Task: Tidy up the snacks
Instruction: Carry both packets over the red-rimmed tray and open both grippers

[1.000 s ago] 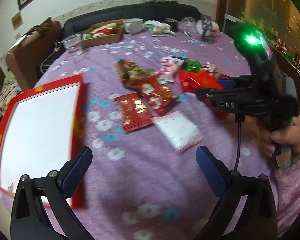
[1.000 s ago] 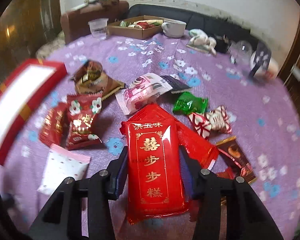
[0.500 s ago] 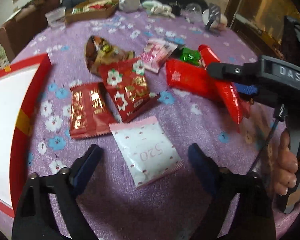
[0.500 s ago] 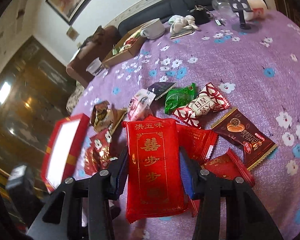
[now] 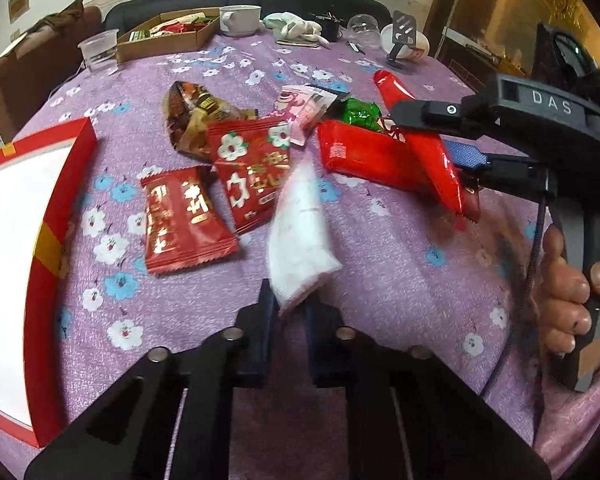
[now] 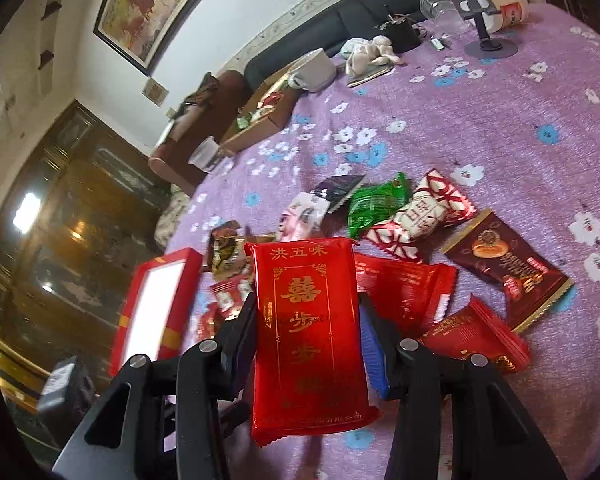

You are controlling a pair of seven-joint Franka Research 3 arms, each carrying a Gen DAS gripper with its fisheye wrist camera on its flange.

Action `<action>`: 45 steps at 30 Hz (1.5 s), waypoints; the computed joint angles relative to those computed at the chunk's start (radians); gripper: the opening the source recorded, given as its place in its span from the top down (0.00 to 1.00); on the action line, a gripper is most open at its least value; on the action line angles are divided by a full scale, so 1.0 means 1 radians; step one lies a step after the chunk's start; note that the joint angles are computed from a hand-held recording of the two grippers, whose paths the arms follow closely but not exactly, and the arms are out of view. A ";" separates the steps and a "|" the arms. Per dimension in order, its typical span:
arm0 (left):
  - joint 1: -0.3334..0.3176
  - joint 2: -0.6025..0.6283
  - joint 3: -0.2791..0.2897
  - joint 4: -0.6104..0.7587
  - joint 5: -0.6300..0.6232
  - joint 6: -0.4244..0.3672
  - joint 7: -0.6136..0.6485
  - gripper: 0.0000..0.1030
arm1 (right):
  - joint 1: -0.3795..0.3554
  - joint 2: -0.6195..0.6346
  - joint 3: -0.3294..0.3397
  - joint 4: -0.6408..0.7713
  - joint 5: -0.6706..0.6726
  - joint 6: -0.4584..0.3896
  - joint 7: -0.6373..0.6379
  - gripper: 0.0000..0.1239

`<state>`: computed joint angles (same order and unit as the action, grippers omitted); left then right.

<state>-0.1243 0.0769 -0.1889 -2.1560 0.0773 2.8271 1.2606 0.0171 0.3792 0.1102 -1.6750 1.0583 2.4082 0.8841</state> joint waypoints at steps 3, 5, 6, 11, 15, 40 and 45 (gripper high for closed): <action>0.006 -0.009 0.000 -0.015 -0.021 0.011 0.021 0.91 | 0.005 -0.008 0.003 -0.009 -0.002 0.013 -0.017 0.62; 0.010 -0.012 -0.001 -0.022 -0.045 0.020 0.043 0.91 | 0.010 -0.009 0.006 -0.011 -0.006 0.014 -0.032 0.62; 0.011 -0.013 -0.003 -0.025 -0.058 0.025 0.055 0.91 | 0.015 -0.008 0.005 -0.010 -0.015 0.013 -0.030 0.62; 0.016 -0.030 -0.011 -0.052 -0.149 0.067 0.131 0.91 | 0.024 -0.009 0.005 -0.014 -0.041 0.007 -0.036 0.62; 0.014 -0.065 -0.004 -0.087 -0.213 0.098 0.191 0.91 | 0.025 -0.025 0.014 -0.031 -0.022 0.008 -0.091 0.62; 0.472 -0.446 0.039 -0.447 0.142 0.275 -0.187 0.91 | 0.314 0.144 0.170 0.267 -0.004 0.042 0.058 0.62; 0.498 -0.352 0.053 -0.378 0.267 0.231 -0.242 0.91 | 0.382 0.234 0.178 0.339 -0.092 0.129 0.134 0.62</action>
<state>0.3739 -0.2753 -0.1362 -2.5340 0.3446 3.0581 1.0181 0.3995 0.6133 0.2878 -1.3362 0.9666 2.5374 1.0184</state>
